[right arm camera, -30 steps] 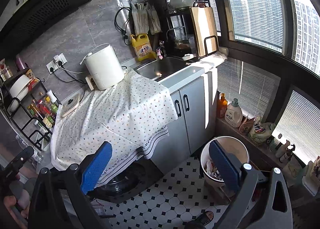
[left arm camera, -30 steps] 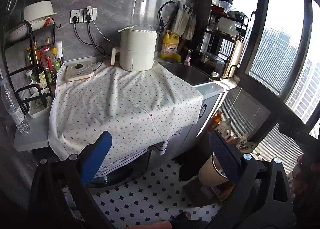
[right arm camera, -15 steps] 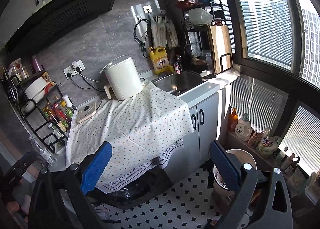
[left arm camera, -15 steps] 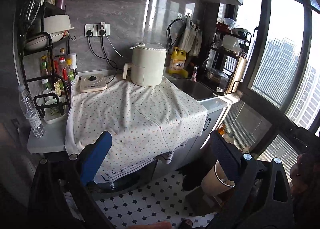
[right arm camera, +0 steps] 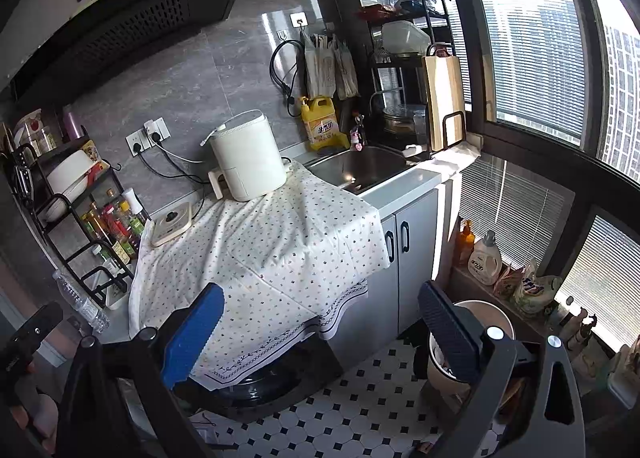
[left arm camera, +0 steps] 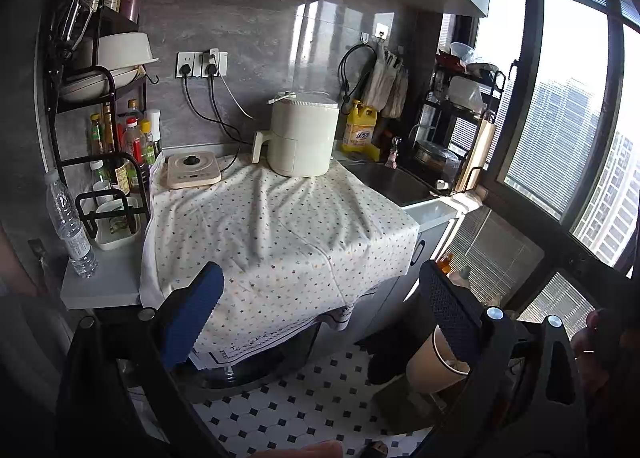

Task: Collect trash

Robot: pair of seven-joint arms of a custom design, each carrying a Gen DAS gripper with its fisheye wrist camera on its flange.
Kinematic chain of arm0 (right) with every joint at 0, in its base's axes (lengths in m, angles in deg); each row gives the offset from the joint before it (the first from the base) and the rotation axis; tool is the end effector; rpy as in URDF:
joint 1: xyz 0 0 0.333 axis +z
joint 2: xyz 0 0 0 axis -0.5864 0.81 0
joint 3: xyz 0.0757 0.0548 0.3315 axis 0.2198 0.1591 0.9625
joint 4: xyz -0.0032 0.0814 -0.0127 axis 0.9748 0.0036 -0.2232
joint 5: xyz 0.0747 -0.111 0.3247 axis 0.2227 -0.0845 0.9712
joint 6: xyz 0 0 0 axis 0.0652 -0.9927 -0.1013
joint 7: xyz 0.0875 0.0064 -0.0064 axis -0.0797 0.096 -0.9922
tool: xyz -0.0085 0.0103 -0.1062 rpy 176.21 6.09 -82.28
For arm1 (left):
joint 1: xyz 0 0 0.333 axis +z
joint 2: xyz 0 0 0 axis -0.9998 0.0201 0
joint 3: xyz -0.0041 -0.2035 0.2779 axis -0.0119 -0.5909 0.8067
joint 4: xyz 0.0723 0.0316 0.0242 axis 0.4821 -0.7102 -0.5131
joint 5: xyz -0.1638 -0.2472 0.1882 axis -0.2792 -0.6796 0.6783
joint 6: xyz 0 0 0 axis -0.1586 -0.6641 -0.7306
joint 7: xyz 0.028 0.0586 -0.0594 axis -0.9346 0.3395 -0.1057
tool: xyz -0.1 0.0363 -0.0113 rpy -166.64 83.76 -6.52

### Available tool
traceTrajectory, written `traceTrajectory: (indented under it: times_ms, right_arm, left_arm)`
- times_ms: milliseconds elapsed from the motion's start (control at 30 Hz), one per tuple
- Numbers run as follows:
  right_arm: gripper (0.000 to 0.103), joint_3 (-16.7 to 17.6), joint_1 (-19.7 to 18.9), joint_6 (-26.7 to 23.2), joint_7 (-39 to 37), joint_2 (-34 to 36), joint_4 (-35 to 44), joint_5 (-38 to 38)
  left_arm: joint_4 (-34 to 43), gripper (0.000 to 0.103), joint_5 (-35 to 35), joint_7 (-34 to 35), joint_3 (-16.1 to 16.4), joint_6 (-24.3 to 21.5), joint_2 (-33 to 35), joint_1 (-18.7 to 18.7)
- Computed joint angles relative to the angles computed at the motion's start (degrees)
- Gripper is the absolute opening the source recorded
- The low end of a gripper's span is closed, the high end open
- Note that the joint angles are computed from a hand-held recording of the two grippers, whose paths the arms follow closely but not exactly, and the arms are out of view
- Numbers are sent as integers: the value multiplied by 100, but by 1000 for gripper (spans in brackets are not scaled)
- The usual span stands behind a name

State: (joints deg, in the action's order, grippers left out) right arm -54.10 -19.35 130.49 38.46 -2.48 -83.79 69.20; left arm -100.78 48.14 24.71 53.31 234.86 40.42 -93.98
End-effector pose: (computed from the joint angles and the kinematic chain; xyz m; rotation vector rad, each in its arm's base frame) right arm 0.5973 0.1878 0.7852 -1.4226 1.7067 -0.6870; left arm 0.5684 -0.1197 0.7928 -1.6681 1.5773 -1.0774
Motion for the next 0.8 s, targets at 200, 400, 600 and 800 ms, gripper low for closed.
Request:
traceTrajectory:
  times_ms: [200, 400, 600, 800]
  right_arm:
    - [95, -4, 48, -14, 104, -1, -57, -81]
    - [95, 9, 47, 13, 88, 7, -64, -74]
    - [95, 28, 54, -91, -58, 143, 184, 23]
    - [95, 26, 82, -113, -149, 235, 337, 93]
  left_arm:
    - [26, 97, -219, 220, 0, 2, 10, 49]
    - [70, 97, -312, 307, 14, 32, 55, 59]
    - [125, 97, -357, 325, 34, -5, 106, 68]
    - [130, 97, -439, 349, 51, 31, 131, 94]
